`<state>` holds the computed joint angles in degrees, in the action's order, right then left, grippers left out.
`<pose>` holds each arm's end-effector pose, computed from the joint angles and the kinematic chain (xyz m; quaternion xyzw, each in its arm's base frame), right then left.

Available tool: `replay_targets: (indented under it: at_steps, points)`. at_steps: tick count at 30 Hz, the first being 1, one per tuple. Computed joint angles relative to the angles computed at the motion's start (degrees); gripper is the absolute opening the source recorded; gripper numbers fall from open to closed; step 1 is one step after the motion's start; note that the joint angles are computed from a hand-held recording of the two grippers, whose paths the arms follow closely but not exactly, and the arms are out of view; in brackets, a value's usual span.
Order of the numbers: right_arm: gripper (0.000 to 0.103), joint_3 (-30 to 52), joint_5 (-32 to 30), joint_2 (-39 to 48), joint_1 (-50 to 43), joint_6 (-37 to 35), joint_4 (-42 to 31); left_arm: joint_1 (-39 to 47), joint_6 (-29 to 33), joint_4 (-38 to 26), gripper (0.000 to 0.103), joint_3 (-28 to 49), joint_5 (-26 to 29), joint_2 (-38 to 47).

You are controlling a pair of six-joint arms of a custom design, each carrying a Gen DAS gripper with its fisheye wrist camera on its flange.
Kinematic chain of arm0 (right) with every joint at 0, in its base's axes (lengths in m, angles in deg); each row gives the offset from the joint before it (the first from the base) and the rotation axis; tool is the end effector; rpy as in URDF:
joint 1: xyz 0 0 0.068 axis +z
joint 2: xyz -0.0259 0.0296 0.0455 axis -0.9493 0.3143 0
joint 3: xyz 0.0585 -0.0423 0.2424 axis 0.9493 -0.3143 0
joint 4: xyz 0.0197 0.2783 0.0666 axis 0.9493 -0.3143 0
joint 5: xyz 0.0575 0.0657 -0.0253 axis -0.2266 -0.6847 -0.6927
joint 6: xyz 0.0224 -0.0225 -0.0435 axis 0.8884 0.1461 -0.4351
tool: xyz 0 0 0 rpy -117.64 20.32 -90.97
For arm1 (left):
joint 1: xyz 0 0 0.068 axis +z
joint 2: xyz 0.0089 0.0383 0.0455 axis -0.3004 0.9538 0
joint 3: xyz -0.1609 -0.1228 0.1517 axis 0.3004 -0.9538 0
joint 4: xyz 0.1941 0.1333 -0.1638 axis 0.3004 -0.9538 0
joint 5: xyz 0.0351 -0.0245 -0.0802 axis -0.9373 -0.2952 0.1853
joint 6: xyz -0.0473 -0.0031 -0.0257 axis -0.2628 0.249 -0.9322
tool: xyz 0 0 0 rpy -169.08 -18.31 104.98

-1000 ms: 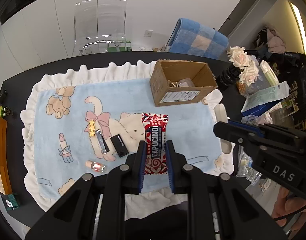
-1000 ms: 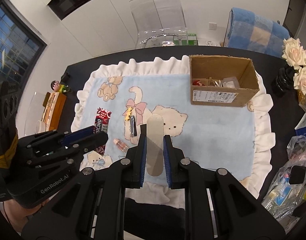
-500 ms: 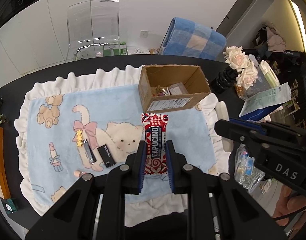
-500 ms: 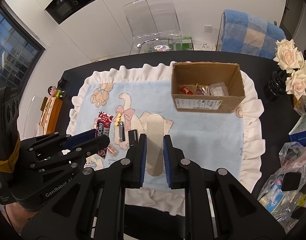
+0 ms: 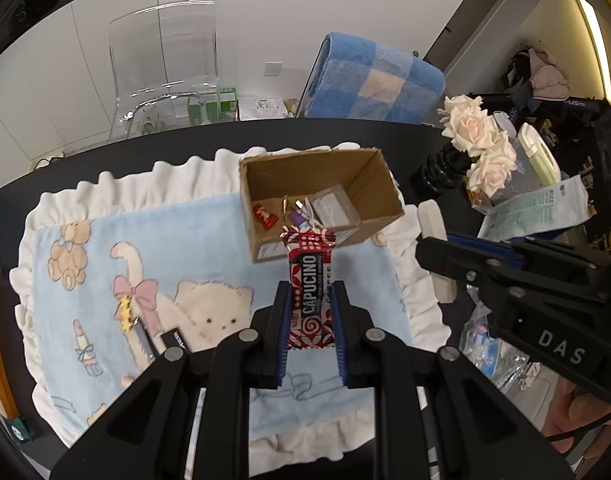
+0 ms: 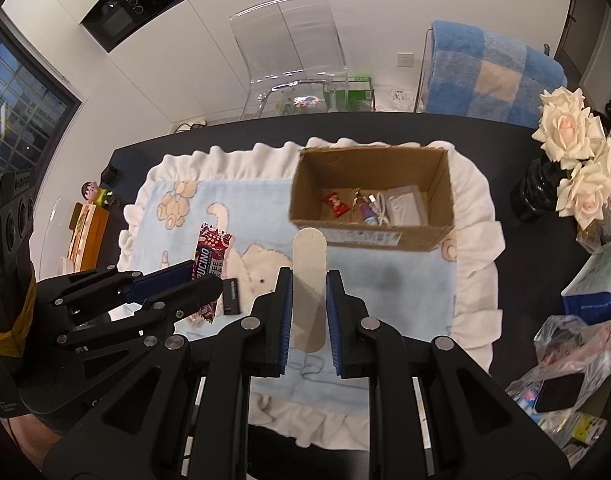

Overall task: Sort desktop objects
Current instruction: 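Lift the candy bar and nail file and carry them toward the cardboard box, then open both tools over the box to drop the candy bar and nail file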

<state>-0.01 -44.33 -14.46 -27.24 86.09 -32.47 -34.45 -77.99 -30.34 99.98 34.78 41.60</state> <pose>0.1688 0.1580 0.3765 0.1353 0.9627 0.1289 0.1957 0.2536 -0.0879 0.3560 0.2573 0.9443 -0.1480 0.1419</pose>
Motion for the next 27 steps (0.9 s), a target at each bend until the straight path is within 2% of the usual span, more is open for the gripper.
replay_targets:
  at_steps: [8, 16, 27]
  points:
    - [0.017, -4.54, -5.98, -1.82, -12.61, -11.17, 2.93, -3.82, -4.15, 4.24, 0.019, 4.39, -0.86, 8.28]
    - [0.017, -7.05, -11.56, 0.33, -24.08, -21.21, 7.44, -5.73, -5.78, 6.81, 0.019, 9.98, -1.68, 17.13]
    - [0.017, -8.96, -17.31, 4.97, -32.37, -27.66, 13.33, -7.11, -6.97, 7.9, 0.019, 15.04, -1.94, 24.51]
